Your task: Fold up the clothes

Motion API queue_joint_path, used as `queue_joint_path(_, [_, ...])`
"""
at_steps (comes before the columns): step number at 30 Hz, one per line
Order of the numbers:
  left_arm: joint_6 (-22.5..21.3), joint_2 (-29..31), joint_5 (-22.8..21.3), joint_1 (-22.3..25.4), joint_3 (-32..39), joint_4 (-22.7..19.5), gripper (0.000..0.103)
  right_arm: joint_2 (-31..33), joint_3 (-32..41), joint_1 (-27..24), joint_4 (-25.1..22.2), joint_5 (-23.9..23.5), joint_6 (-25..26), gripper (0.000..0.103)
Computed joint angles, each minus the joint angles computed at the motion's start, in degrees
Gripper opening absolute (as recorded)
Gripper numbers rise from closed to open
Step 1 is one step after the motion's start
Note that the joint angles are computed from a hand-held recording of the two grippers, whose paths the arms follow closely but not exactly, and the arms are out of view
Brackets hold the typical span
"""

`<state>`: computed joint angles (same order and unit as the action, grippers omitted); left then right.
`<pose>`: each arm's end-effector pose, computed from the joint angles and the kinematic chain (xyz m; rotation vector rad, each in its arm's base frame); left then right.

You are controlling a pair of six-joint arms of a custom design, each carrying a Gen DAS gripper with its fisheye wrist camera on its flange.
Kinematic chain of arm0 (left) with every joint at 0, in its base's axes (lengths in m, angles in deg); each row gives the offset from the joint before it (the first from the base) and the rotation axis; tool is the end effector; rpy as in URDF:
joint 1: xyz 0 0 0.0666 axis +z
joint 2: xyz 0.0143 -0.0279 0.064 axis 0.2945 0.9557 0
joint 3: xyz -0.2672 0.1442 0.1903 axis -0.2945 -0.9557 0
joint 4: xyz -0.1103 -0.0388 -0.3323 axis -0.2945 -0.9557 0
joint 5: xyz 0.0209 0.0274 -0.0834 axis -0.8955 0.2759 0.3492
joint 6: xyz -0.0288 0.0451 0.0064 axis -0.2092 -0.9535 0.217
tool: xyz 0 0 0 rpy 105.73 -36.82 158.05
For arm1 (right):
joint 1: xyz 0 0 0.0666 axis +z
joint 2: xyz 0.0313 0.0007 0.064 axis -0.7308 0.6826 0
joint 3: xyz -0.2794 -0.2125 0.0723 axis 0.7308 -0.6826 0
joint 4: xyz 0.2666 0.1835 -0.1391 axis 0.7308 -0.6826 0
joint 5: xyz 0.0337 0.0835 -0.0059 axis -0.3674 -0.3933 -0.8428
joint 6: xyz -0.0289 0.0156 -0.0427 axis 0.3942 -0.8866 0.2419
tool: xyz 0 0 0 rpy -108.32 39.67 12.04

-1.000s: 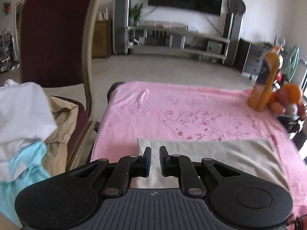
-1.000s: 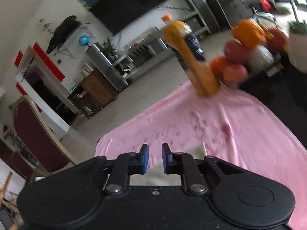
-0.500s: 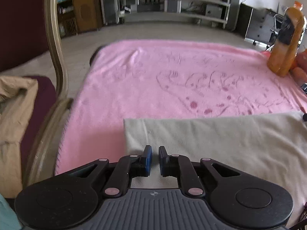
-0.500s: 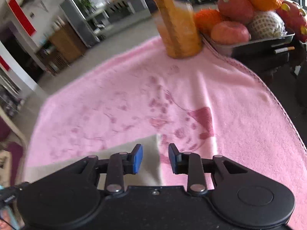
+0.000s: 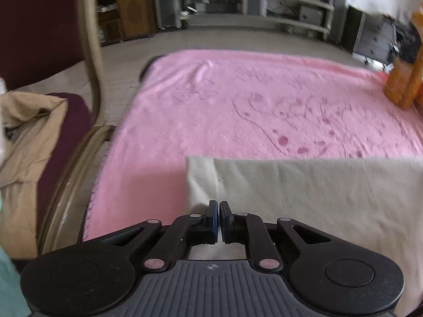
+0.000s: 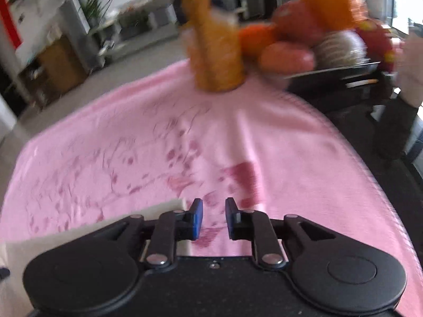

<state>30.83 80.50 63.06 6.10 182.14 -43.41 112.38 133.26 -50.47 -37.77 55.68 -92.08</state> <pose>0.5622 -0.1016 0.3448 -0.1612 2.4443 0.1029 0.6353 -0.0348 0.3226 0.3018 2.4193 0.2400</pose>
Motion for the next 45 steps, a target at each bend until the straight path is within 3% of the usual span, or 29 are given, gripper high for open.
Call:
queue_joint_path(3, [1.45,-4.37,-3.46,-0.12,-3.57,2.28,0.013,-6.27,-7.04,-1.99,3.91,-5.25,-5.82,0.023])
queue_joint_path(6, [3.82,-9.87,-4.09,0.16,-7.12,1.87,0.013,-12.94,-15.05,-4.58,9.39,-15.98,-12.33,0.028])
queue_joint_path(9, [6.22,-15.28,0.23,0.71,-12.78,3.33,0.012,-18.63,-23.18,-6.9,15.59,-26.82,-18.75,0.029])
queue_joint_path(11, [7.8,-16.32,3.9,0.85,-14.99,3.65,0.012,-20.46,-26.44,-6.66,16.18,-28.56,-19.71,0.029])
queue_joint_path(12, [8.15,-16.34,5.49,0.75,-15.64,3.85,0.012,-20.79,-27.29,-6.34,15.64,-29.19,-19.54,0.027])
queue_joint_path(13, [7.57,-15.66,6.58,0.4,-15.52,4.03,0.01,-19.86,-26.56,-5.61,13.32,-29.29,-18.02,0.017])
queue_joint_path(15, [5.76,-14.18,7.79,-0.64,-15.28,4.53,0.011,-17.72,-24.72,-4.1,8.77,-29.14,-15.05,0.013])
queue_joint_path(18, [4.08,-10.95,5.88,-1.88,-13.22,2.18,0.013,-13.74,-20.8,-2.19,3.98,-27.67,-12.02,0.013])
queue_joint_path(21, [5.16,-10.1,3.49,-1.42,-13.02,-0.08,0.018,-10.5,-18.11,-2.46,-0.23,-27.79,-12.34,0.014])
queue_joint_path(22, [5.56,-10.11,2.92,-1.18,-13.2,-0.54,0.018,-10.01,-17.88,-2.94,-1.11,-26.79,-12.62,0.005])
queue_joint_path(25, [6.19,-11.36,0.24,-0.79,-14.46,-1.83,0.017,-10.67,-19.46,-5.59,-0.39,-26.02,-15.57,0.0])
queue_joint_path(29, [6.68,-14.61,-3.48,-0.17,-17.55,-2.65,0.01,-15.16,-23.55,-7.18,0.22,-11.26,-16.81,0.004])
queue_joint_path(30, [6.74,-15.99,-2.53,-0.21,-18.87,-1.35,0.01,-16.07,-24.33,-7.77,0.29,-10.49,-17.02,0.007])
queue_joint_path(31, [6.82,-17.37,-1.59,-0.25,-20.15,-0.08,0.01,-17.18,-25.51,-8.38,1.13,-11.29,-16.94,0.013])
queue_joint_path(34, [8.06,-20.65,2.88,-0.98,-23.62,3.78,0.01,-20.46,-29.72,-9.07,5.3,-16.94,-15.08,0.014])
queue_joint_path(36, [7.24,-20.74,4.62,-2.17,-24.18,5.69,0.011,-21.95,-32.31,-8.73,8.61,-23.39,-13.54,0.015])
queue_joint_path(39, [5.54,-19.0,3.61,-4.22,-23.14,6.16,0.012,-20.79,-32.01,-7.55,8.77,-32.78,-9.42,0.016])
queue_joint_path(40, [5.51,-17.9,2.44,-4.41,-22.26,4.86,0.014,-19.96,-31.15,-6.75,7.76,-33.77,-7.49,0.016])
queue_joint_path(42, [5.6,-15.91,0.24,-4.71,-20.67,2.48,0.018,-17.75,-28.1,-5.1,3.52,-29.97,-4.22,0.016])
queue_joint_path(43, [5.86,-16.16,-0.19,-4.53,-21.08,2.46,0.02,-16.6,-26.77,-4.84,0.9,-27.05,-4.35,0.003])
queue_joint_path(45, [6.73,-16.83,-1.58,-4.18,-21.38,0.25,0.02,-16.09,-27.51,-6.77,0.78,-28.57,-11.37,0.0])
